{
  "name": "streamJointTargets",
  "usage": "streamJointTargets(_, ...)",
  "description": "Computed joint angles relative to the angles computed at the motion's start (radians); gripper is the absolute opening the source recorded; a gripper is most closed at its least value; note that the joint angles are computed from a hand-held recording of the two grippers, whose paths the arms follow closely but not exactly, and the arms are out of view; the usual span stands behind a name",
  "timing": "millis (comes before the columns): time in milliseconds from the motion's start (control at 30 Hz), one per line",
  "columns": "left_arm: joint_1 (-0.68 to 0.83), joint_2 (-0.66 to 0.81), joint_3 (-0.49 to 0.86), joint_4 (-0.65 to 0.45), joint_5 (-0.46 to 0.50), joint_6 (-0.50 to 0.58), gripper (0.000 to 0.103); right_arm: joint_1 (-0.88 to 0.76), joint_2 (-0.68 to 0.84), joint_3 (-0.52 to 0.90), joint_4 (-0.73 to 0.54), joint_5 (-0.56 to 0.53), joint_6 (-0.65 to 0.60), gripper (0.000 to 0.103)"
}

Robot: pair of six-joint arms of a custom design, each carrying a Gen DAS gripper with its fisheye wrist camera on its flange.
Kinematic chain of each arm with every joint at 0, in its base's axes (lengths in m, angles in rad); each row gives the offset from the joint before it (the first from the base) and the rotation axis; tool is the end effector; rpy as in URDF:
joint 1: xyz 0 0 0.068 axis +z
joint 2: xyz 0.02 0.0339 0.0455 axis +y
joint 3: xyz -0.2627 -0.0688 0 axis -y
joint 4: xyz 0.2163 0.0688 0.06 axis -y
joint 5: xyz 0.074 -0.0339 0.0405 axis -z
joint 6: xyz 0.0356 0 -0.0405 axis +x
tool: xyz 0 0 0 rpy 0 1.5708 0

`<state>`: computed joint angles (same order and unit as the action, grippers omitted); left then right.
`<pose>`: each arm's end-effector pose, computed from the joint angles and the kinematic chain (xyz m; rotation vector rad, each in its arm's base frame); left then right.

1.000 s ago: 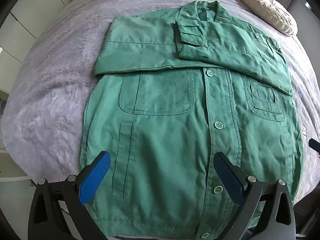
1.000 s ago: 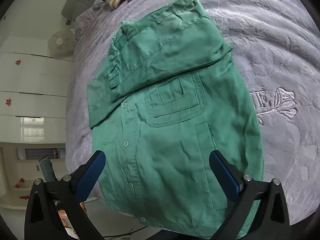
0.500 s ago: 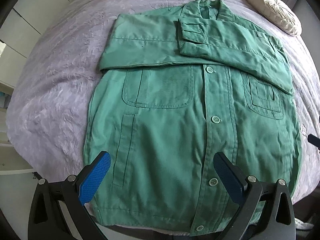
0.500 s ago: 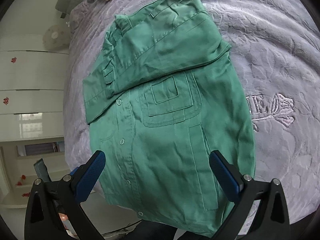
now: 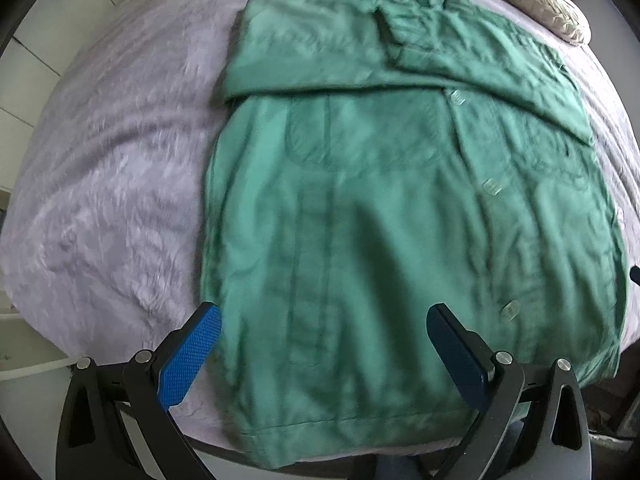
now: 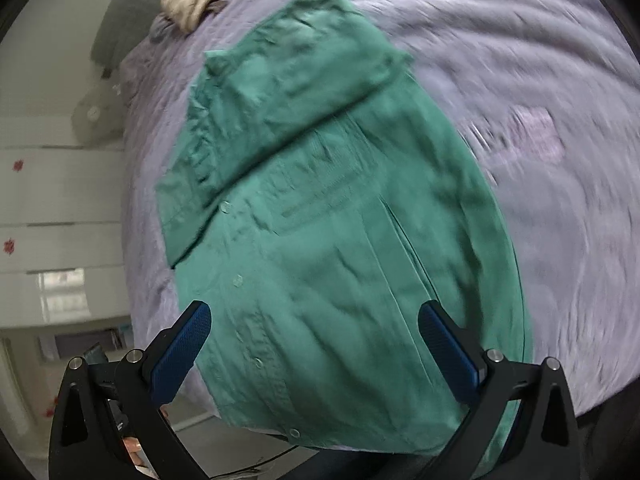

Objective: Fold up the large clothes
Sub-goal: 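Grasp the jacket hem with both grippers and lift it toward the collar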

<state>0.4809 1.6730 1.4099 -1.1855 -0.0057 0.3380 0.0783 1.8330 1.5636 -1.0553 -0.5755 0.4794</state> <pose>0.2522 0.1318 0.2677 -0.2169 3.0229 0.0817 0.3353 0.0457 0.2668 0.4776 2.8864 0.9314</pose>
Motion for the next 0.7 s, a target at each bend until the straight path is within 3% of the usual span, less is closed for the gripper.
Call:
streamJointTargets(167,0.174,-0.010,-0.110,0.059,0.004,0.163,0.103,-0.049,-0.145,-0.184,0.035,0.092,0.015,0.103)
streamJointTargets(333,0.313,0.054,-0.152,0.050,0.040,0.260,0.103,-0.152,-0.253,-0.328,0.055,0.195,-0.019,0.103)
streamJointTargets(500,0.373,0.113,-0.167,-0.014,0.108,0.321,0.103,-0.247,-0.289,-0.511,0.095,0.092,-0.078,0.103)
streamJointTargets(700,0.378,0.095,-0.221,-0.059,0.158,0.391,0.103,-0.246,-0.337,-0.641,0.176,-0.090,-0.031,0.103)
